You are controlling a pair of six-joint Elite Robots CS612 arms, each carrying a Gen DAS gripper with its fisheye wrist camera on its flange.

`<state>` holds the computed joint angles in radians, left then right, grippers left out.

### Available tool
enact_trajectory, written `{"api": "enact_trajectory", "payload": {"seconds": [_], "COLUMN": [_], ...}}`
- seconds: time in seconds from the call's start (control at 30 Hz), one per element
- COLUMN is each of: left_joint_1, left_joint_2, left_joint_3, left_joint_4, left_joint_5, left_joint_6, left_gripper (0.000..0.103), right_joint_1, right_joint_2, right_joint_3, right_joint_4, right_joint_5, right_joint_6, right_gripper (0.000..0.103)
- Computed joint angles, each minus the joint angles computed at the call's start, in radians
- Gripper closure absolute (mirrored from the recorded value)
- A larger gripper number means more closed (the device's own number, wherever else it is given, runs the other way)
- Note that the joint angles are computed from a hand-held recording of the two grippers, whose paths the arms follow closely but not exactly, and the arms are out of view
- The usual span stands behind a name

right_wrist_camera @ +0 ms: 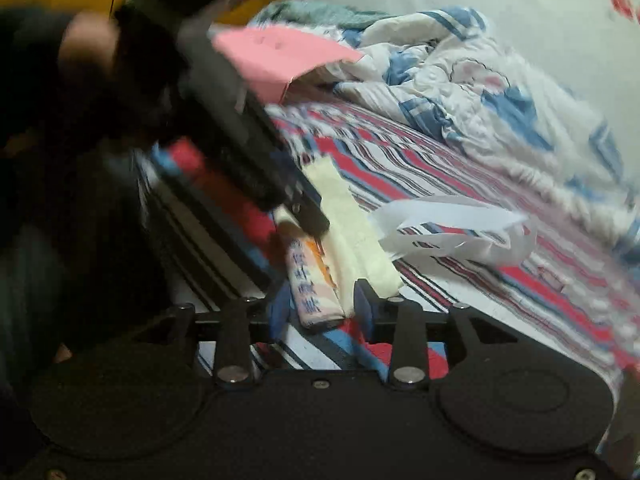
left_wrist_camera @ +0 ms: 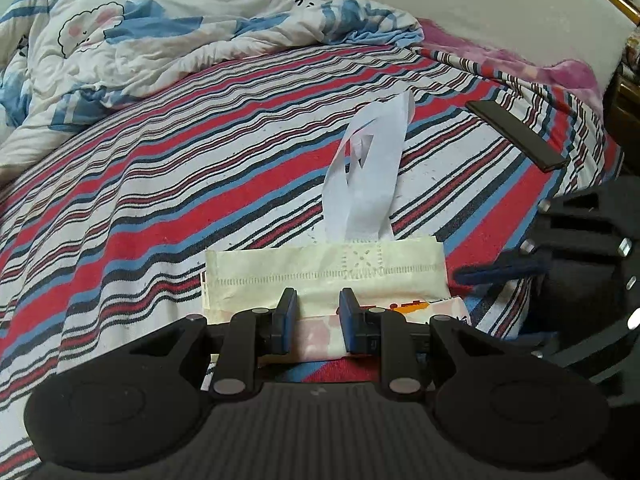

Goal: Fold shopping bag
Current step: 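Roll the folded bag with the right gripper while the left gripper holds its end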

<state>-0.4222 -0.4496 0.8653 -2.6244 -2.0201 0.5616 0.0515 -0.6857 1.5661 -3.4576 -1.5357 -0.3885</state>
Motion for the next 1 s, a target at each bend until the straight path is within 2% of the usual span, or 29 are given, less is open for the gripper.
{"api": "enact_trajectory", "payload": {"seconds": [0.07, 0.1, 0.13, 0.17, 0.33, 0.47, 0.53, 0.6, 0.7, 0.83, 1.0], "left_joint_1": [0.001, 0.000, 0.000, 0.001, 0.008, 0.018, 0.023, 0.025, 0.026, 0.024, 0.019], "left_joint_2": [0.001, 0.001, 0.000, 0.000, 0.009, 0.017, 0.023, 0.018, 0.000, -0.033, -0.023], "left_joint_3": [-0.004, -0.004, -0.004, -0.005, -0.023, -0.040, -0.048, -0.037, -0.008, 0.033, 0.021], "left_joint_4": [0.008, 0.012, 0.015, 0.016, 0.033, 0.046, 0.047, 0.025, -0.015, -0.007, 0.006], "left_joint_5": [-0.003, 0.001, 0.003, 0.002, -0.024, -0.062, -0.086, -0.096, -0.101, -0.109, -0.095], "left_joint_6": [-0.002, 0.000, 0.003, 0.004, -0.023, -0.050, -0.069, -0.062, -0.032, 0.036, 0.058], "left_gripper": [0.082, 0.082, 0.082, 0.082, 0.081, 0.081, 0.081, 0.081, 0.081, 0.081, 0.081], "right_joint_1": [0.008, 0.007, 0.002, -0.005, -0.087, -0.146, -0.167, -0.178, -0.185, -0.189, -0.188], "right_joint_2": [0.012, 0.013, 0.011, 0.007, -0.004, 0.034, 0.062, 0.075, 0.078, 0.073, 0.076], "right_joint_3": [-0.006, -0.006, -0.004, -0.003, -0.035, -0.071, -0.083, -0.078, -0.080, -0.077, -0.079], "right_joint_4": [-0.011, -0.018, -0.016, -0.007, 0.120, 0.127, 0.083, 0.039, 0.037, 0.049, 0.045], "right_joint_5": [-0.027, -0.024, -0.008, 0.015, 0.316, 0.548, 0.629, 0.669, 0.685, 0.696, 0.691], "right_joint_6": [-0.073, -0.078, -0.060, -0.028, 0.399, 0.750, 0.938, 1.061, 1.121, 1.139, 1.164], "right_gripper": [0.068, 0.071, 0.076, 0.077, 0.078, 0.078, 0.078, 0.080, 0.082, 0.083, 0.085]}}
